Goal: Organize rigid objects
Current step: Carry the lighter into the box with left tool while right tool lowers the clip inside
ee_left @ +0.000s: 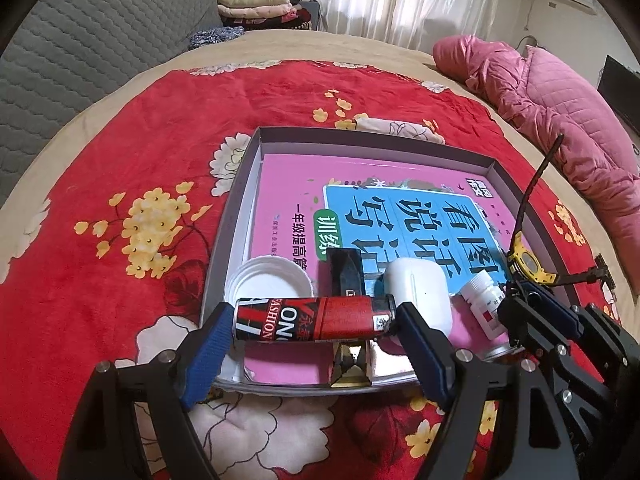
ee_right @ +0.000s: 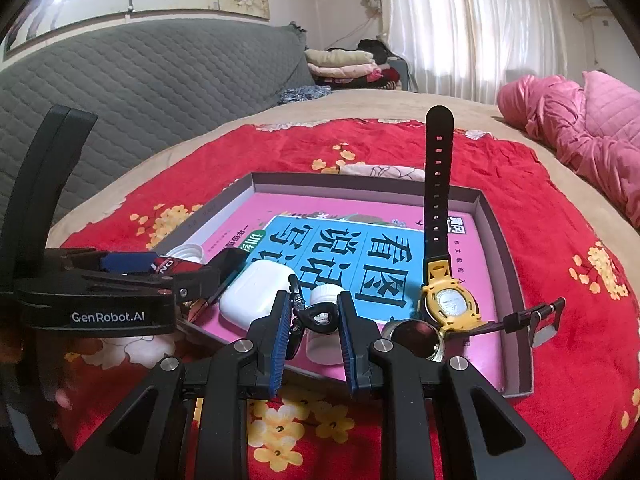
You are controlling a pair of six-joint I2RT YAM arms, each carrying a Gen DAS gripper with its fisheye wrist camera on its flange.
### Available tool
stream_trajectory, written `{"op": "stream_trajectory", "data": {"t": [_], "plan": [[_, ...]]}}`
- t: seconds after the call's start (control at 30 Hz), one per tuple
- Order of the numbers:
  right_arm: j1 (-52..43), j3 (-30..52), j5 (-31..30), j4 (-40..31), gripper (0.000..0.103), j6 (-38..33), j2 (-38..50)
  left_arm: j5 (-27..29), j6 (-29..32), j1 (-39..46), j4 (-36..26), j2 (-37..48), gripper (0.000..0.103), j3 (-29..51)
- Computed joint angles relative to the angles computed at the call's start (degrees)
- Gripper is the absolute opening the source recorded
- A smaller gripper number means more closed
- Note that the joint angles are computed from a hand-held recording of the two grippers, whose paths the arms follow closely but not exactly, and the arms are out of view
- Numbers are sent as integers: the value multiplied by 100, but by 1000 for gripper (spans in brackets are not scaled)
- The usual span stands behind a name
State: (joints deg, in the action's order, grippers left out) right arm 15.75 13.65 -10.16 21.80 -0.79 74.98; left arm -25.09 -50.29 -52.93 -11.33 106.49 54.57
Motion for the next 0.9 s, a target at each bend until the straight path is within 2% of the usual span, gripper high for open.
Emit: {"op": "stream_trajectory", "data": {"t": [0.53,0.9], "plan": [[237,200,85,-18,24,-17,308,-58,-19,-16,35,-152,81,-119],[873,480,659,-185,24,-126,586,-89,24,-12,195,-326,81,-289]]}}
